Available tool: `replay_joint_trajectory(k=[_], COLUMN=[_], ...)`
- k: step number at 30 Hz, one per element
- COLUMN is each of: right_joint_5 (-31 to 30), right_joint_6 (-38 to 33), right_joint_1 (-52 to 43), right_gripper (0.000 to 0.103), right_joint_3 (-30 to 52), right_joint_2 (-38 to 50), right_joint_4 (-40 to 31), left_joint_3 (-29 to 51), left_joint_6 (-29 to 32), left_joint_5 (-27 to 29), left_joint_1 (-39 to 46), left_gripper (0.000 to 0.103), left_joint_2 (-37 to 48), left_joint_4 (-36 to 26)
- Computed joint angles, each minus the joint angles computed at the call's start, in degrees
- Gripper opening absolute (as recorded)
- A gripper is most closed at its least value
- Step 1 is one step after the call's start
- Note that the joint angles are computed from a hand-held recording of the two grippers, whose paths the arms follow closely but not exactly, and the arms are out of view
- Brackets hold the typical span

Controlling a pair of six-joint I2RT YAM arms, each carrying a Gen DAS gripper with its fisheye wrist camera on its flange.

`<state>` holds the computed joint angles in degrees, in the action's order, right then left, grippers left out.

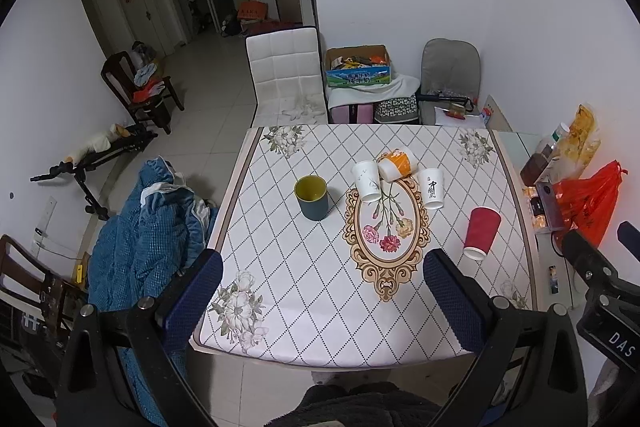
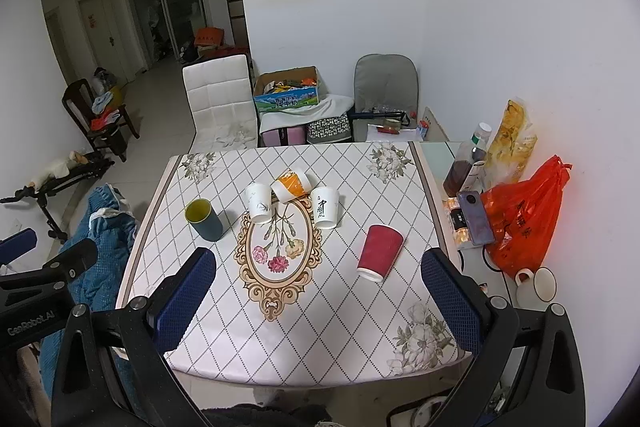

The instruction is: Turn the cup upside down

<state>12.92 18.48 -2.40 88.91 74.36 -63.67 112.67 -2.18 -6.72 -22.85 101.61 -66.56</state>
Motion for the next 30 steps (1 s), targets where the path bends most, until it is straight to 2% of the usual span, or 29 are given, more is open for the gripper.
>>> replay_joint_trajectory(k=[9,11,25,30], right_joint_5=[-0.66,-0.69,-0.64,-0.49], right_joint_6=[-0.58,-0.56,-0.37,-0.32], right_joint_1=[-0.4,-0.42,-0.26,-0.18], right_gripper=[0.103,0.103,0.103,0.103], right_joint_3=[-1.73,-1.38,-0.97,-0.94], right_joint_2=[-0.98,-0.67,-0.51,-0.48], right_joint_4=[0.95,0.79,0.56,0.59], left_joint_3=[-1.04,2.03,1.37,3.32], left_joint_6=[-0.03,-0.32,-0.29,-0.44], left_joint_5=[0.06,-0.3,0.0,-0.15], left_joint_1=[-0.03,-0.57,-0.28,-0.54], left_gripper=[0.103,0.103,0.103,0.103], left_joint_2=[-0.57,0.7,0.34,1.11], left_joint_4=[0.77,-1.02,-0.53,-1.68])
